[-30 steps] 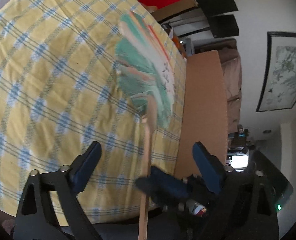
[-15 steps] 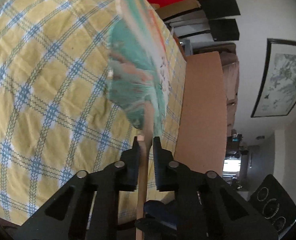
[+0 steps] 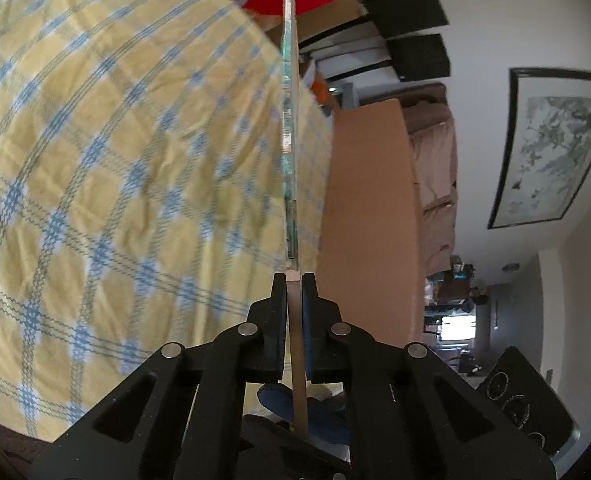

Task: Organize objects
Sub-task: 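Grasp the fan handle with the left gripper while the right gripper holds it, then carry the paper fan upright over the box with both grippers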

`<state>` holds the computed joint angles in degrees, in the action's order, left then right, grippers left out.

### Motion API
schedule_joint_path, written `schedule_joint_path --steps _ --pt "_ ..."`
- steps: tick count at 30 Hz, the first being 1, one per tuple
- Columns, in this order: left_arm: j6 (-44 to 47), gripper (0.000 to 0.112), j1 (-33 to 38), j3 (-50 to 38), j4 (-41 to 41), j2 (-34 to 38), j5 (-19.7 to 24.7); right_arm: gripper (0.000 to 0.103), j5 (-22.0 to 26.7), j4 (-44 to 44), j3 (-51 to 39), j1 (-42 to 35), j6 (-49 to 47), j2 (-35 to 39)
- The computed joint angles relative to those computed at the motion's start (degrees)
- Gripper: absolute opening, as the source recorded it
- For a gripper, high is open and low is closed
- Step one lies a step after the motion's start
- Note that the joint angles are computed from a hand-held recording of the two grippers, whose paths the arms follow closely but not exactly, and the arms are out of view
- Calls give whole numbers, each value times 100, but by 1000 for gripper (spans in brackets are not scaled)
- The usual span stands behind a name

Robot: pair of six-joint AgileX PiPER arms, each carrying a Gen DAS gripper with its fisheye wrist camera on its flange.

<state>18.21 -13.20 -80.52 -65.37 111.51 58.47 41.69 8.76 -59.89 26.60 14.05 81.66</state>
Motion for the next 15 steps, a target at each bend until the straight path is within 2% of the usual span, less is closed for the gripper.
schedule_joint_path --steps 9,15 --pt "-483 6 -258 -694 177 -215 50 18 511 -458 -479 -71 143 -426" --pt "-1118 6 -680 -1627 599 -96 92 18 962 -580 -777 -334 40 -836"
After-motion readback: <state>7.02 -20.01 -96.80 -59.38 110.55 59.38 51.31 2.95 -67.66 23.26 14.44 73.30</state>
